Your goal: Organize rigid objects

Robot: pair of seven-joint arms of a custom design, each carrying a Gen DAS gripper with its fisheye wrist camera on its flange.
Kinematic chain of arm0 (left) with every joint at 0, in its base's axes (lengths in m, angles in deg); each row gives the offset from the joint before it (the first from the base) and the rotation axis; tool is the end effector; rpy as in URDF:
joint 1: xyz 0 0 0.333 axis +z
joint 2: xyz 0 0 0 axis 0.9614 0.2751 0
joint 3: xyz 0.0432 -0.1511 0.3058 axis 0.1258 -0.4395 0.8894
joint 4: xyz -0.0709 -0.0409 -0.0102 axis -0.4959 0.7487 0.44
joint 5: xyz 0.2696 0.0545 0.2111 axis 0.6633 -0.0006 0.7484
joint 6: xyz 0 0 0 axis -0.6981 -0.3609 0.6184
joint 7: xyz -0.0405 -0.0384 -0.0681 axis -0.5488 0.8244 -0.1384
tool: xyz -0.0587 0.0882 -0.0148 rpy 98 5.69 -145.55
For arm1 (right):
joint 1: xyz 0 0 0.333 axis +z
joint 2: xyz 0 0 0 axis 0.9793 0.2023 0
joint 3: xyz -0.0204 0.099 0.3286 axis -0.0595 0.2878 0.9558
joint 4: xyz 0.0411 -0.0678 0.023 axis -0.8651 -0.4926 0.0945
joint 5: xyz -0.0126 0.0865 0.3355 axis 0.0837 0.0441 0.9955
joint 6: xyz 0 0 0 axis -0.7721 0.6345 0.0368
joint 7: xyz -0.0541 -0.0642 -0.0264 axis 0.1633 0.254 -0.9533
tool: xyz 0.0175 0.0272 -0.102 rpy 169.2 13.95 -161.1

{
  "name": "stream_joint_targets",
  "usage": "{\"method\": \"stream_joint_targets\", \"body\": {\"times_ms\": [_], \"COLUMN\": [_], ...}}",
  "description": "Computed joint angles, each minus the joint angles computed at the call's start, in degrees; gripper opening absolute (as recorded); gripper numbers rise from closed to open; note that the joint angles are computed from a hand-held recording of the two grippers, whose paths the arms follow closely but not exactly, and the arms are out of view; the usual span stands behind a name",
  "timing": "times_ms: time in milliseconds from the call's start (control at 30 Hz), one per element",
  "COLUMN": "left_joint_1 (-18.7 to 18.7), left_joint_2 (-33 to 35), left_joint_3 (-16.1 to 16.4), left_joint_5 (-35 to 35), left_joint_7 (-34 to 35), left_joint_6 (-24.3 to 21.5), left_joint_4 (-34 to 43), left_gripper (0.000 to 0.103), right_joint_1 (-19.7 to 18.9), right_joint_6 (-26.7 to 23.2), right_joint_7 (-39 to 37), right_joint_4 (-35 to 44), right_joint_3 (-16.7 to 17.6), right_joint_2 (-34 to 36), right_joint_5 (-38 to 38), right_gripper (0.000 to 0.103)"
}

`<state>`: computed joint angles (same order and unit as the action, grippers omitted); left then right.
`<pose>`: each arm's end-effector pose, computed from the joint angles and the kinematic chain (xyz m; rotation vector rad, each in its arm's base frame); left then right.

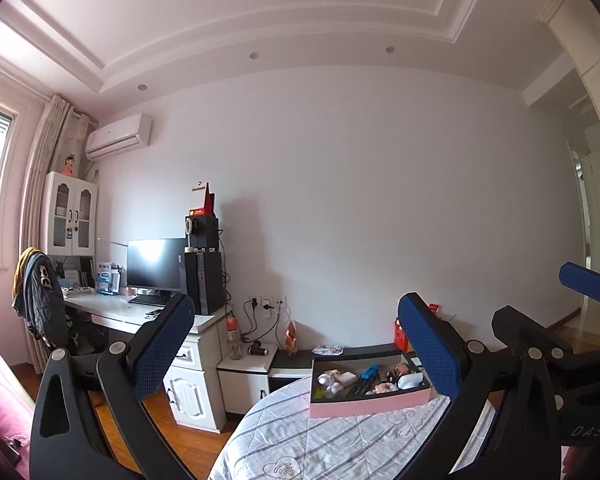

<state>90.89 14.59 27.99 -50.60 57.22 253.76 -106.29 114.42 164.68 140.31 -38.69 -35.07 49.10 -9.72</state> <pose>0.7018 -0.1055 0.6868 -0.8973 1.4127 -1.5108 0.6410 0.3244 0.6964 -1.1317 1.3459 -1.4773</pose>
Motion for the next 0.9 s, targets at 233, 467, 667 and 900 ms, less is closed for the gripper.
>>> {"method": "stream_joint_targets", "body": {"times_ms": [233, 467, 667, 900], "left_joint_1": [-3.6, -5.6, -8.3, -10.1], "left_joint_2": [0.4, 4.4, 4.5, 4.3], "left_joint_3": [3.5, -0.6, 2.7, 5.4], "left_joint_5": [-3.6, -7.1, -11.1, -15.9], "left_joint_7": [3.3, 10.9, 13.2, 16.3], "left_joint_6": [-3.6, -12.0, -13.5, -13.8], "left_joint_4": [3.5, 10.7, 13.0, 14.3], "left_gripper": [0.103, 0.103, 0.103, 0.103], "right_joint_1": [-0.8, -0.1, -0.7, -1.1], "right_joint_6": [-0.7, -4.0, -4.8, -4.2], "right_joint_7": [-3.9, -4.5, -5.0, -6.6], "right_joint_4": [2.0, 2.1, 3.5, 5.8], "right_joint_3": [0.2, -0.8, -0.8, -1.6], "right_joint_2": [1.5, 2.0, 3.0, 4.5], "right_joint_5": [4.1, 5.2, 6.6, 9.0], "right_gripper": [0.103, 0.103, 0.103, 0.103]}}
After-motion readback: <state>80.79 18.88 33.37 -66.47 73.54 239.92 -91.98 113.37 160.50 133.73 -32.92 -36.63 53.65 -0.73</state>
